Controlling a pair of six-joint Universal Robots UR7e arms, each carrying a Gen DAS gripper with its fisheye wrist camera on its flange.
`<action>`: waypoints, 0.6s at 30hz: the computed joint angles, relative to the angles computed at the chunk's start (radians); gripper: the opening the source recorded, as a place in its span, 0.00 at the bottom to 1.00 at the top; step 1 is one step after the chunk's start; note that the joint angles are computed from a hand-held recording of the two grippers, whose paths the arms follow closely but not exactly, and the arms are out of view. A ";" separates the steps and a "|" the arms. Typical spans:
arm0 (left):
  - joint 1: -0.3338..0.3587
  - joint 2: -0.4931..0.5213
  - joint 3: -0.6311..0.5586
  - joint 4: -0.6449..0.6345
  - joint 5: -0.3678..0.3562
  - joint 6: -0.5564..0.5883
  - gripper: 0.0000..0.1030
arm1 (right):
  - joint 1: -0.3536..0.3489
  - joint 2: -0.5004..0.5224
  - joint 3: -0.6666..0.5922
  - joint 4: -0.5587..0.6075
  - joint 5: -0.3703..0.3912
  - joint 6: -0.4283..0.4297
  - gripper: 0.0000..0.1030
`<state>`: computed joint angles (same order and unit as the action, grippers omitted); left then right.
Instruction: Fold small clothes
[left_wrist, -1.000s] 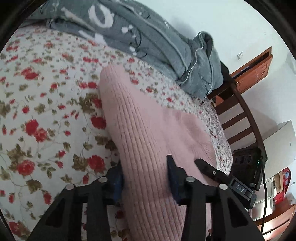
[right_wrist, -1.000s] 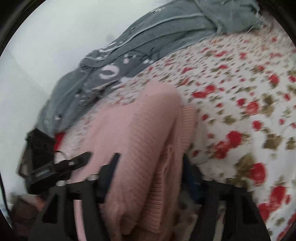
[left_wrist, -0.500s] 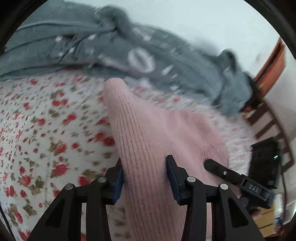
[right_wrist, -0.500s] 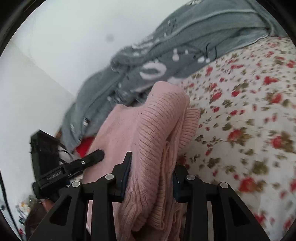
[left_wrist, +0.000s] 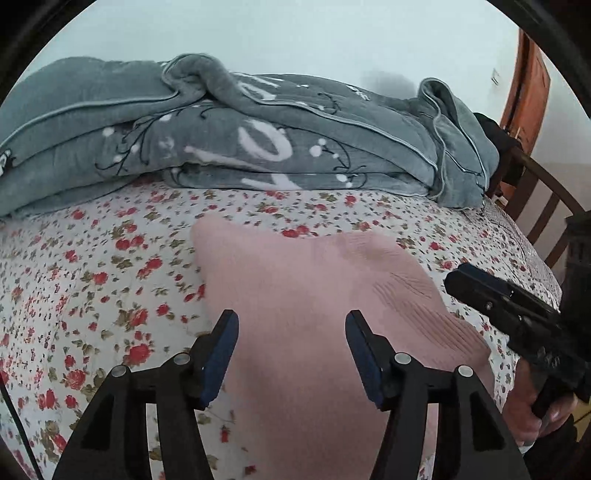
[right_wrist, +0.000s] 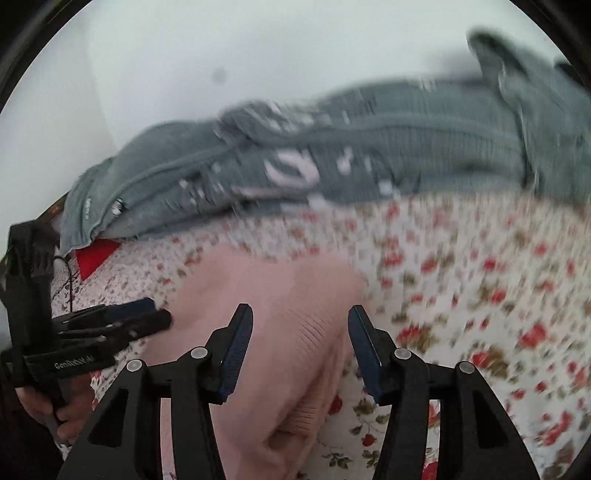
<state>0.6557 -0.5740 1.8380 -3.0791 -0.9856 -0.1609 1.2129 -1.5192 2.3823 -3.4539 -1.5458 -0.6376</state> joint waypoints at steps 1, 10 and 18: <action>-0.001 0.010 -0.005 0.006 0.006 0.000 0.57 | -0.001 0.005 0.014 -0.038 0.013 -0.032 0.45; -0.021 0.089 0.004 -0.073 0.123 0.006 0.60 | -0.045 0.105 0.018 -0.122 -0.031 -0.089 0.32; -0.031 0.081 0.019 -0.065 0.133 -0.035 0.60 | -0.070 0.105 0.014 -0.106 -0.010 -0.056 0.42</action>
<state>0.6245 -0.4933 1.8566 -3.1445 -0.8530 -0.1958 1.1427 -1.4147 2.3964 -3.5600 -1.5561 -0.6940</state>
